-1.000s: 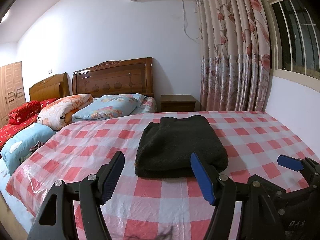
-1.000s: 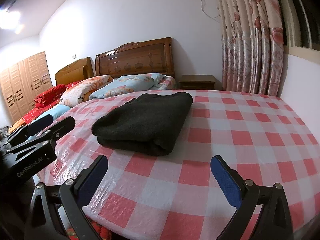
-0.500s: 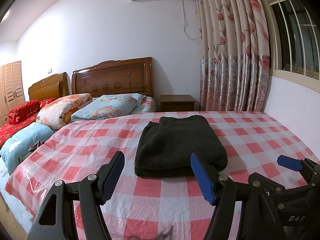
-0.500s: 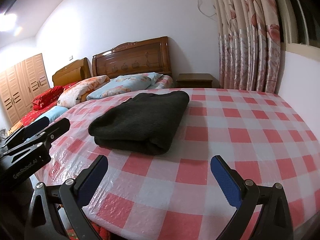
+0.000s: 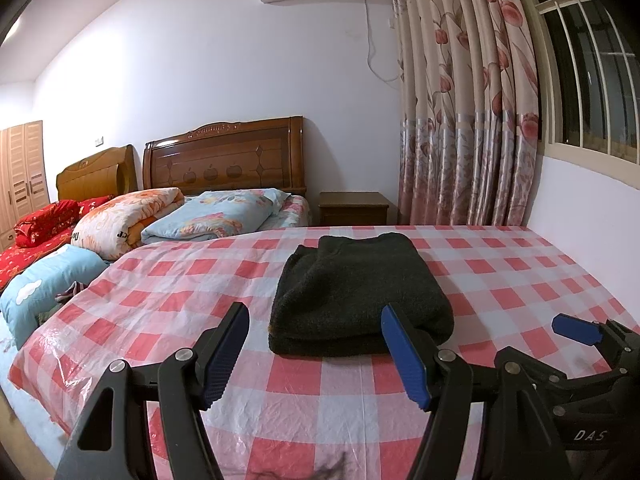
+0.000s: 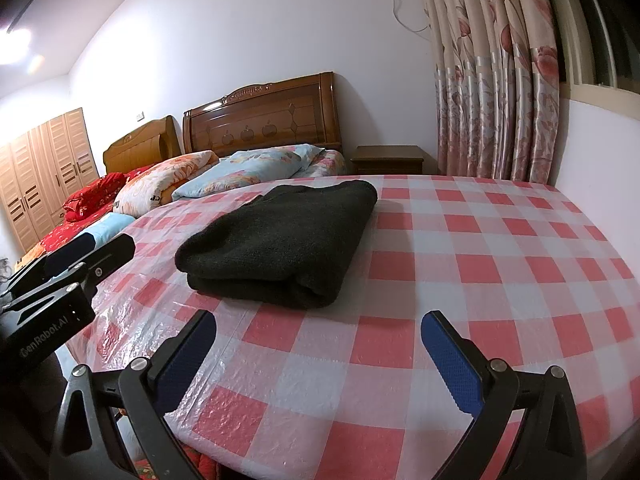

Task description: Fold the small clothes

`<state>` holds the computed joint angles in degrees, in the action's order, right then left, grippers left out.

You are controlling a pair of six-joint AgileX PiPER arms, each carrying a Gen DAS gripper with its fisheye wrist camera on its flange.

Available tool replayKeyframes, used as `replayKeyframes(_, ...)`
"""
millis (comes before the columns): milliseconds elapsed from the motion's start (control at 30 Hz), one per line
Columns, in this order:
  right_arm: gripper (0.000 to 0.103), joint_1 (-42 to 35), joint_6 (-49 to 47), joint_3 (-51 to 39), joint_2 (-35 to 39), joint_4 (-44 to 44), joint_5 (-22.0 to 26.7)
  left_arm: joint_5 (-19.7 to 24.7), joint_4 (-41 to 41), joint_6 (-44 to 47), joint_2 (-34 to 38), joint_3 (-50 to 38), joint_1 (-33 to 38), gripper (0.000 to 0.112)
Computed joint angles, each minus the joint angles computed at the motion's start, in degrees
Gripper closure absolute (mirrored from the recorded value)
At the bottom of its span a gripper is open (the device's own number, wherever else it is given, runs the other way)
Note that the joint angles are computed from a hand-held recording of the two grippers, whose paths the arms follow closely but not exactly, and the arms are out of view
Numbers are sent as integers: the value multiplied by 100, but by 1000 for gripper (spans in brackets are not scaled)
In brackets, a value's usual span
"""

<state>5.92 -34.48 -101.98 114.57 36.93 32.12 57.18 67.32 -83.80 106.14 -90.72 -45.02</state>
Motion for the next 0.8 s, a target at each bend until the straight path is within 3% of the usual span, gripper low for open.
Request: replayKeyframes(800, 0, 52, 44, 104, -50, -20, -49, 135, 421, -319, 129, -182, -183, 42)
